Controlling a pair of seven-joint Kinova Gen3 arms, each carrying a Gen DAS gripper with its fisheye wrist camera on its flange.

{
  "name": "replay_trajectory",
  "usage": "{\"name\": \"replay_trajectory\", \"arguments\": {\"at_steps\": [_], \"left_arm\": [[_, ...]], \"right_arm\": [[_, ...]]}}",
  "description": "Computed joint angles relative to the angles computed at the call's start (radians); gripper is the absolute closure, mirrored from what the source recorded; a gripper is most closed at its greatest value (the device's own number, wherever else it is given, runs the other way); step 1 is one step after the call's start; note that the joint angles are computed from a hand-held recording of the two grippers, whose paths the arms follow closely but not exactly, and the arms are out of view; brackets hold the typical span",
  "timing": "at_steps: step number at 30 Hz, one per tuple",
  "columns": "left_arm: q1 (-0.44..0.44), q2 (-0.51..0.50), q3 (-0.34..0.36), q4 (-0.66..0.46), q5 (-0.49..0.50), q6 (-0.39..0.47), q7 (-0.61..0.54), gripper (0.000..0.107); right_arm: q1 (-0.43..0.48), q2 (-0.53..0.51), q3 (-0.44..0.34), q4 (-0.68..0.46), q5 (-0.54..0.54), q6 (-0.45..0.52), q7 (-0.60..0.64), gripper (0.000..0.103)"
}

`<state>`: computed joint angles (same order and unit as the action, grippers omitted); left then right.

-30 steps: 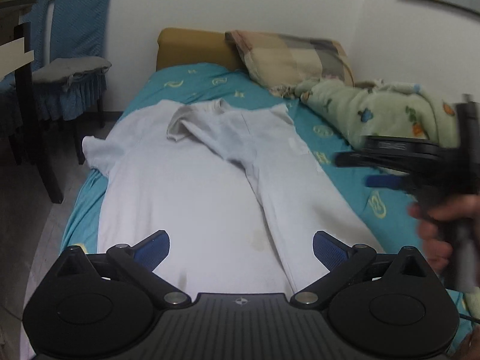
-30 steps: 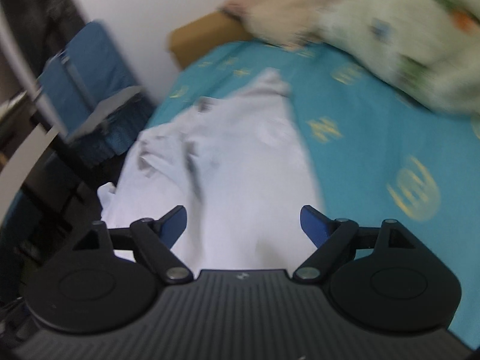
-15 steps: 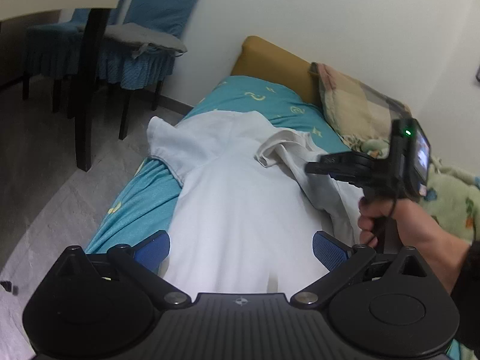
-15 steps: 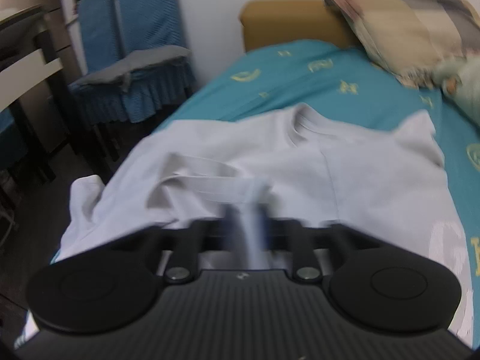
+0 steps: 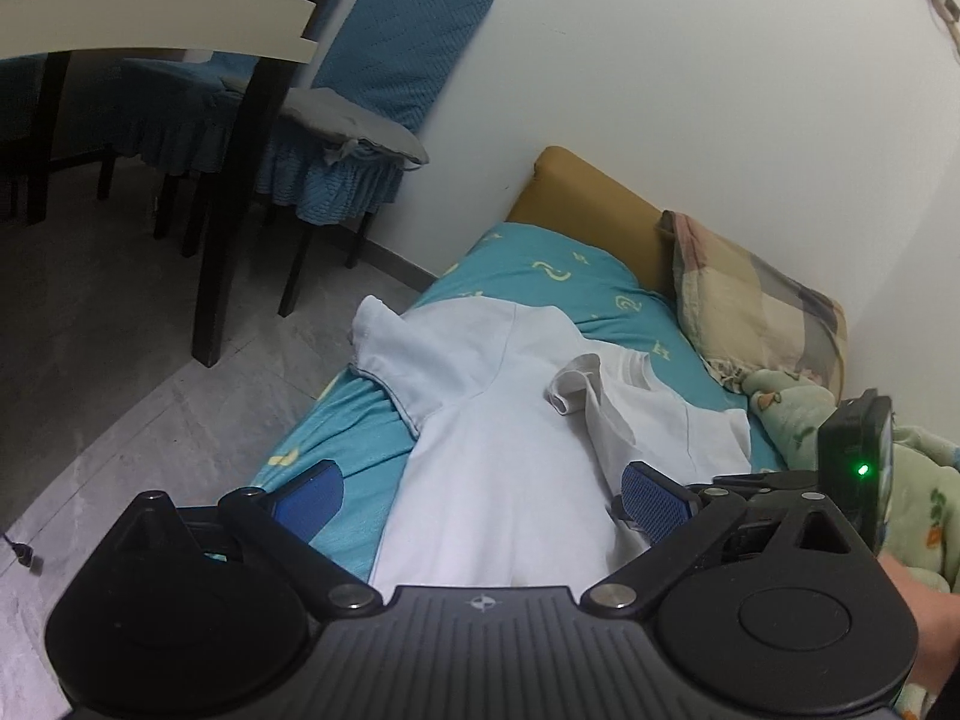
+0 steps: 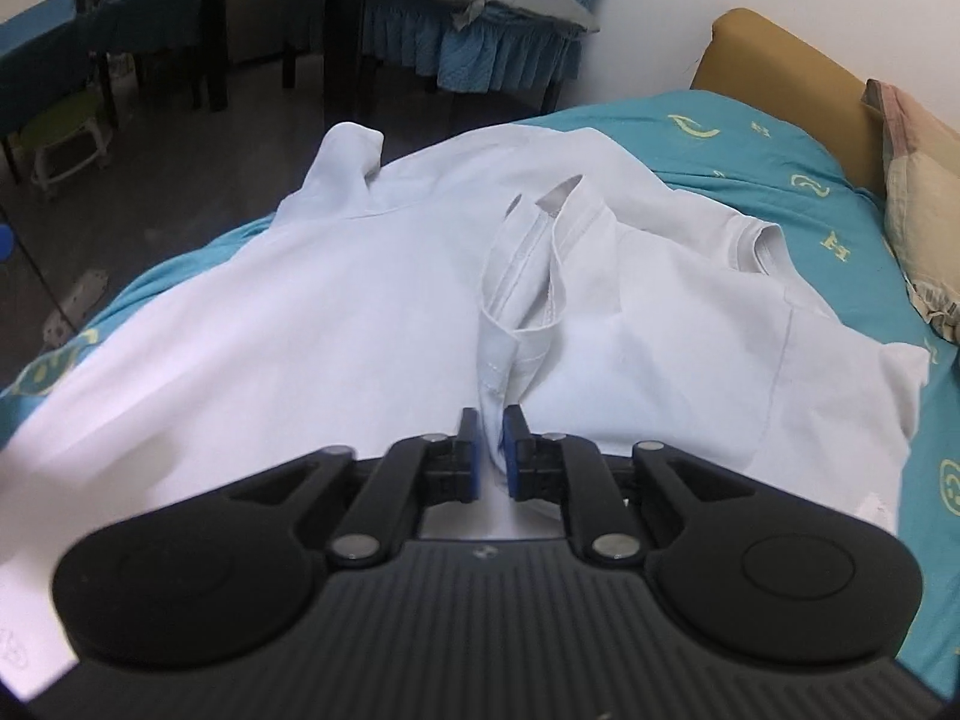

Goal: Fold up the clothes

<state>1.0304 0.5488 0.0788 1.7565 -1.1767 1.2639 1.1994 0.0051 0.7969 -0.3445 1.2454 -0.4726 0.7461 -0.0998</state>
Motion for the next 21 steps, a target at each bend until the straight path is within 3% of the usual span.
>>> {"name": "replay_trajectory", "arguments": {"at_steps": [1,2,3,7,12,17,19,21], "left_arm": [[0.002,0.0,0.001,-0.005,0.004,0.008,-0.006,0.007],[0.004,0.0,0.002,-0.008,0.006,0.012,-0.011,0.007],[0.004,-0.001,0.002,-0.009,0.007,0.012,-0.012,0.007],[-0.004,-0.006,0.002,0.004,0.006,-0.015,0.012,0.007],[-0.018,-0.001,0.0,0.019,0.009,-0.046,0.031,0.007],[-0.03,0.014,-0.005,0.016,0.018,-0.076,0.012,0.007],[-0.034,0.018,-0.009,0.013,0.023,-0.088,0.0,0.007],[-0.028,0.018,-0.016,0.014,0.022,-0.091,0.002,0.007]], "right_arm": [[0.0,0.002,-0.003,-0.025,0.01,0.034,-0.026,0.062],[0.008,0.006,-0.014,-0.045,0.004,0.058,-0.036,0.04],[0.022,0.007,-0.032,-0.055,-0.013,0.064,-0.03,0.031],[-0.003,0.019,-0.079,-0.123,0.028,0.049,-0.059,0.031],[-0.232,0.074,0.052,-0.314,0.205,0.045,-0.263,0.031],[-0.435,0.194,0.279,-0.546,0.24,0.139,-0.466,0.032],[-0.492,0.241,0.354,-0.613,0.315,0.171,-0.546,0.037],[-0.488,0.265,0.354,-0.658,0.342,0.215,-0.602,0.057]]}}
